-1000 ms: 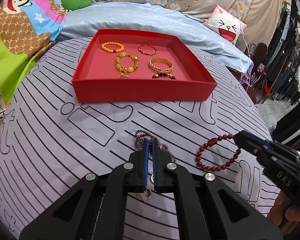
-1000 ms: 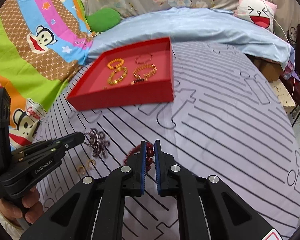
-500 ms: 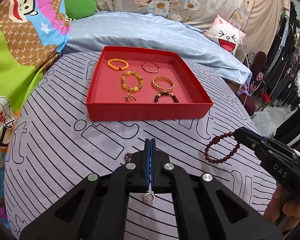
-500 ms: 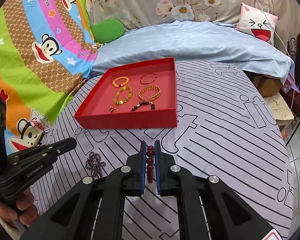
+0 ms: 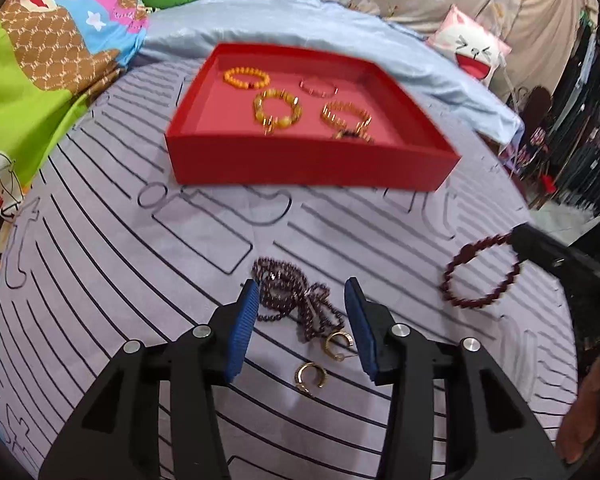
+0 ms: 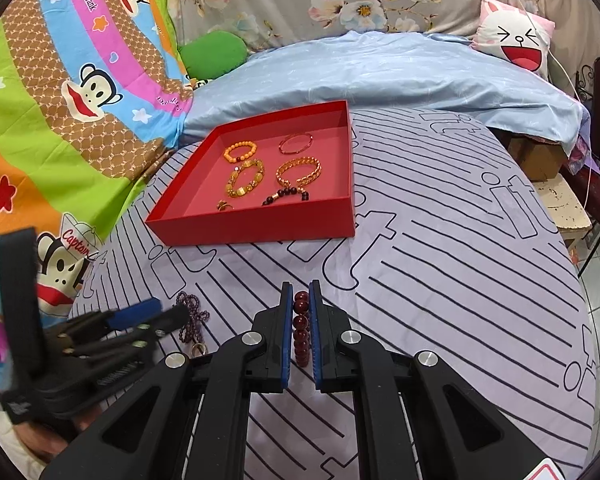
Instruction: Organize jewelry
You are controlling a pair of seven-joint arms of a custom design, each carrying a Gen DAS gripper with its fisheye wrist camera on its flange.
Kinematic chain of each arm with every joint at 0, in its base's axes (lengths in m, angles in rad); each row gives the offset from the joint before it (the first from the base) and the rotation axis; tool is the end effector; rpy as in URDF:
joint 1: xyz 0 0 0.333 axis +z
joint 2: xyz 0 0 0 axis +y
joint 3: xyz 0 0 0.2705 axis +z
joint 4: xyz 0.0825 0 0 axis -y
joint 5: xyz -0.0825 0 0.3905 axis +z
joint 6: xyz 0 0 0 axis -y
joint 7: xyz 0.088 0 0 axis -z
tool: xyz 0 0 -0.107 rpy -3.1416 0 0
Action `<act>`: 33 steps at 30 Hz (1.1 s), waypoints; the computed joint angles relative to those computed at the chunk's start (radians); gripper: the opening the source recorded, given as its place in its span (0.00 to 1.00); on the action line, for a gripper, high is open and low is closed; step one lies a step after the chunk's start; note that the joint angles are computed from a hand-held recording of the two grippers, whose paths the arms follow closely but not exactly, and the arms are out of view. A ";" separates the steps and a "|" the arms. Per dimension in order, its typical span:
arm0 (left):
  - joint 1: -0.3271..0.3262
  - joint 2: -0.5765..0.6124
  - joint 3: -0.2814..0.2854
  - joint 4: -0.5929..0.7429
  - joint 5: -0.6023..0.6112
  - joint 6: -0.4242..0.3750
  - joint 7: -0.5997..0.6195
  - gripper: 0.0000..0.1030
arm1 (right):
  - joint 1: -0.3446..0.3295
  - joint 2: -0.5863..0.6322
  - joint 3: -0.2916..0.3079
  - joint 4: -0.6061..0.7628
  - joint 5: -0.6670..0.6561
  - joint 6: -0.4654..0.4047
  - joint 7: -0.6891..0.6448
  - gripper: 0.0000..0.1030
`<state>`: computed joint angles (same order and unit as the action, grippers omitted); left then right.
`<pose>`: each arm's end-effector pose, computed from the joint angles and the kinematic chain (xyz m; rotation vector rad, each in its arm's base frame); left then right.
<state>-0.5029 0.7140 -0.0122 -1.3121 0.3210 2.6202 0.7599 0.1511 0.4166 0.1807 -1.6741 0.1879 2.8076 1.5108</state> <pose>0.6579 -0.3781 0.3454 -2.0007 1.8636 -0.7859 0.6702 0.2046 0.4044 -1.8799 1.5458 -0.3627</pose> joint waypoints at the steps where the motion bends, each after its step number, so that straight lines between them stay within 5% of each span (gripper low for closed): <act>1: -0.001 0.010 0.001 0.010 -0.001 -0.010 -0.001 0.41 | 0.000 0.000 0.001 -0.002 0.002 0.000 -0.001 0.08; 4: -0.012 0.022 0.013 0.020 0.013 -0.014 -0.010 0.40 | 0.000 -0.001 0.003 -0.005 0.005 -0.001 -0.003 0.07; 11: 0.007 0.038 -0.011 0.038 -0.016 -0.007 0.042 0.08 | 0.002 0.001 0.003 -0.007 0.007 -0.002 -0.002 0.08; 24: 0.012 -0.052 0.001 -0.039 -0.025 0.073 0.044 0.07 | -0.018 0.011 0.027 0.036 0.046 -0.001 -0.045 0.08; 33: 0.029 -0.026 0.020 0.100 -0.001 0.058 0.063 0.07 | -0.022 0.108 0.048 0.236 0.087 -0.044 -0.097 0.08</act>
<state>-0.4742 0.6877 0.0074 -1.2122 0.3200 2.6785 0.8225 0.1296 0.5246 0.2282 -1.4379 0.2744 2.7639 1.4135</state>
